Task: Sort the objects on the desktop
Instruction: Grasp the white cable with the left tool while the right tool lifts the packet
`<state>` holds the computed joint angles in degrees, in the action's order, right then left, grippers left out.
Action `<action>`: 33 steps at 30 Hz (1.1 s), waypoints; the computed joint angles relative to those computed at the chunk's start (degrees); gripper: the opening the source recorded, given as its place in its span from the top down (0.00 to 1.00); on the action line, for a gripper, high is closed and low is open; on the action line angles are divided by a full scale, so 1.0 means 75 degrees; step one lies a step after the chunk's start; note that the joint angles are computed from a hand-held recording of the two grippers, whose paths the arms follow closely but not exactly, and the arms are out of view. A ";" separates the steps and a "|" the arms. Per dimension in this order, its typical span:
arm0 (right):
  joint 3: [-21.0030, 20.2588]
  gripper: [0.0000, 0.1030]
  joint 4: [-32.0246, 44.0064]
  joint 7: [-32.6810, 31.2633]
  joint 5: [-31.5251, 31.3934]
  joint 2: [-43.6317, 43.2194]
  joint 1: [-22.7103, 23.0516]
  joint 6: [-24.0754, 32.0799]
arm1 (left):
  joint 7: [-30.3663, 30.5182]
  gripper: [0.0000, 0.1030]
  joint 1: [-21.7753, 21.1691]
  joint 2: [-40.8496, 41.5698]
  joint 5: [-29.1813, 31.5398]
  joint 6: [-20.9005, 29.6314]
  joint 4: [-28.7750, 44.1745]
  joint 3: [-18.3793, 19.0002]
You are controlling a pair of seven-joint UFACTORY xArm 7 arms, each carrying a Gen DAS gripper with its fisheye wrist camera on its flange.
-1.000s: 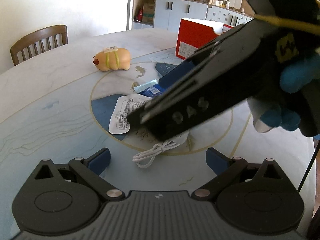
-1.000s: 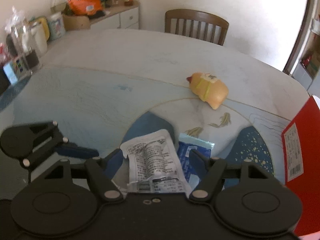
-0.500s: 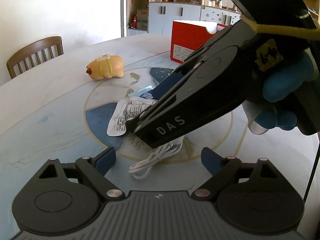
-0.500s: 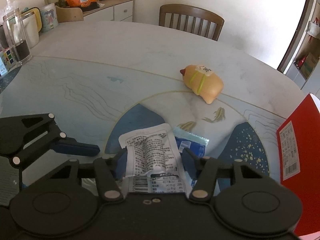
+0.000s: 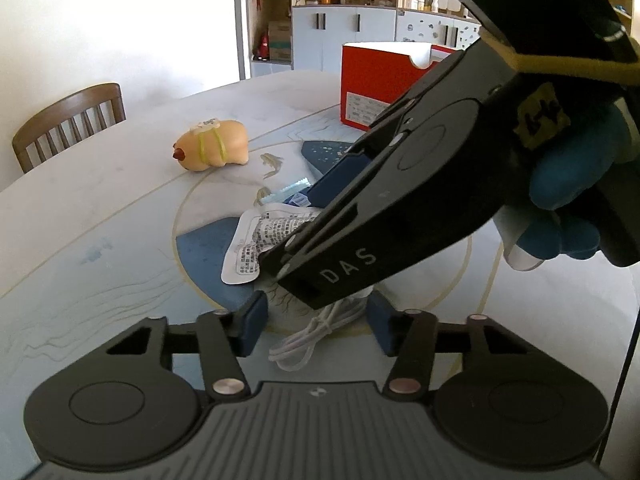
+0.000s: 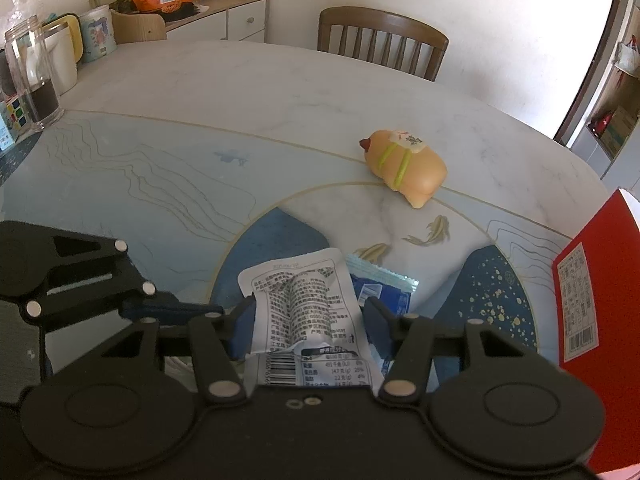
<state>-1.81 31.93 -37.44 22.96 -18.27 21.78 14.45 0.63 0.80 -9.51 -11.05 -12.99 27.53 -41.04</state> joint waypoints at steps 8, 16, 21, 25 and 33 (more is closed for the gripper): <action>-0.0013 0.46 0.0006 -0.0002 -0.0018 0.0009 -0.0036 -0.0056 | 0.0094 0.73 -0.0652 0.0074 0.0098 -0.0041 0.0005 0.0644; -0.0071 0.46 -0.0026 -0.0050 -0.0060 -0.0153 -0.0049 -0.0067 | 0.0120 0.84 -0.0409 -0.0054 -0.0096 0.0029 -0.0028 0.0345; -0.0168 0.46 -0.0064 -0.0061 -0.0084 -0.0376 -0.0082 -0.0028 | -0.0194 0.88 -0.0151 -0.0241 0.0038 0.0078 -0.0101 0.0089; -0.0229 0.46 -0.0095 -0.0003 -0.0166 -0.0540 -0.0169 0.0028 | -0.0552 0.89 -0.0045 -0.0434 0.0309 0.0188 -0.0147 0.0052; -0.0408 0.46 -0.0189 -0.0047 -0.0241 -0.0857 -0.0202 0.0160 | -0.1386 0.90 0.0411 -0.0990 0.0813 0.0474 -0.0229 -0.0333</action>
<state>-4.87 30.51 -37.80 21.15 -24.69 20.27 15.65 -9.77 3.88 -16.93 -4.95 -9.44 25.82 -43.54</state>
